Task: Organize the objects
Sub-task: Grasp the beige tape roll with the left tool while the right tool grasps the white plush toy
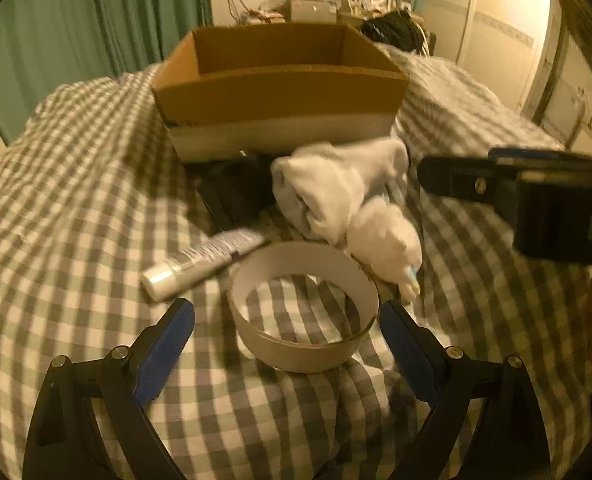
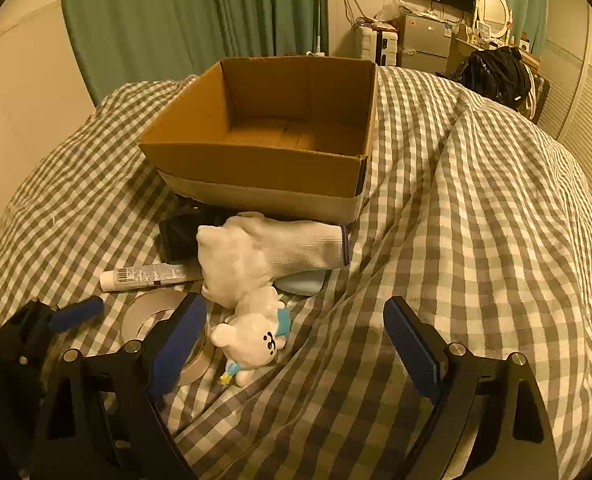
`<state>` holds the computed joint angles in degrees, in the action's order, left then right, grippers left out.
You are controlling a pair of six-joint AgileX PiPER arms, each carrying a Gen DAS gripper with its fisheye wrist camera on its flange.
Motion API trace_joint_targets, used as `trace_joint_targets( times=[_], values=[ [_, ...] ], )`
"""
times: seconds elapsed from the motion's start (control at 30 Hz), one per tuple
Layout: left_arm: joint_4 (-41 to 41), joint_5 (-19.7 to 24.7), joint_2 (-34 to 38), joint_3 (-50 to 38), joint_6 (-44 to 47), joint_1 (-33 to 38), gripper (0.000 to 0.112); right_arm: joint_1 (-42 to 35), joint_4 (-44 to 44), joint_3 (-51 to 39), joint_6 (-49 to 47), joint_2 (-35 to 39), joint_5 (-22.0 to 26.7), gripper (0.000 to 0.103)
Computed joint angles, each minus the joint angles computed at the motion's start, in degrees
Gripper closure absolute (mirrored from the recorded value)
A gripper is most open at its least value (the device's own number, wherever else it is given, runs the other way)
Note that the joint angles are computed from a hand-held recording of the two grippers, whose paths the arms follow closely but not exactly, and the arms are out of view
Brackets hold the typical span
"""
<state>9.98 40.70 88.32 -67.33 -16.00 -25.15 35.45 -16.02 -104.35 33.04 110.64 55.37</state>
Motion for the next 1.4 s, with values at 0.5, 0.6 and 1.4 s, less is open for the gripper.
trace_joint_targets(
  times=[0.5, 0.6, 1.4],
  values=[
    [-5.4, 2.24, 1.98, -3.41, 5.49, 4.8, 0.027, -0.37, 1.33, -5.48, -1.54, 5.88, 4.16, 0.018],
    [-6.42, 2.15, -0.69, -4.0, 5.99, 7.3, 0.027, 0.05, 1.58, -7.95, -2.78, 7.78, 5.77, 0.022],
    [-2.77, 4.1, -7.6, -5.88, 4.52, 9.07, 0.027, 5.09, -0.74, -12.36, -3.96, 6.68, 8.15, 0.058]
  ],
)
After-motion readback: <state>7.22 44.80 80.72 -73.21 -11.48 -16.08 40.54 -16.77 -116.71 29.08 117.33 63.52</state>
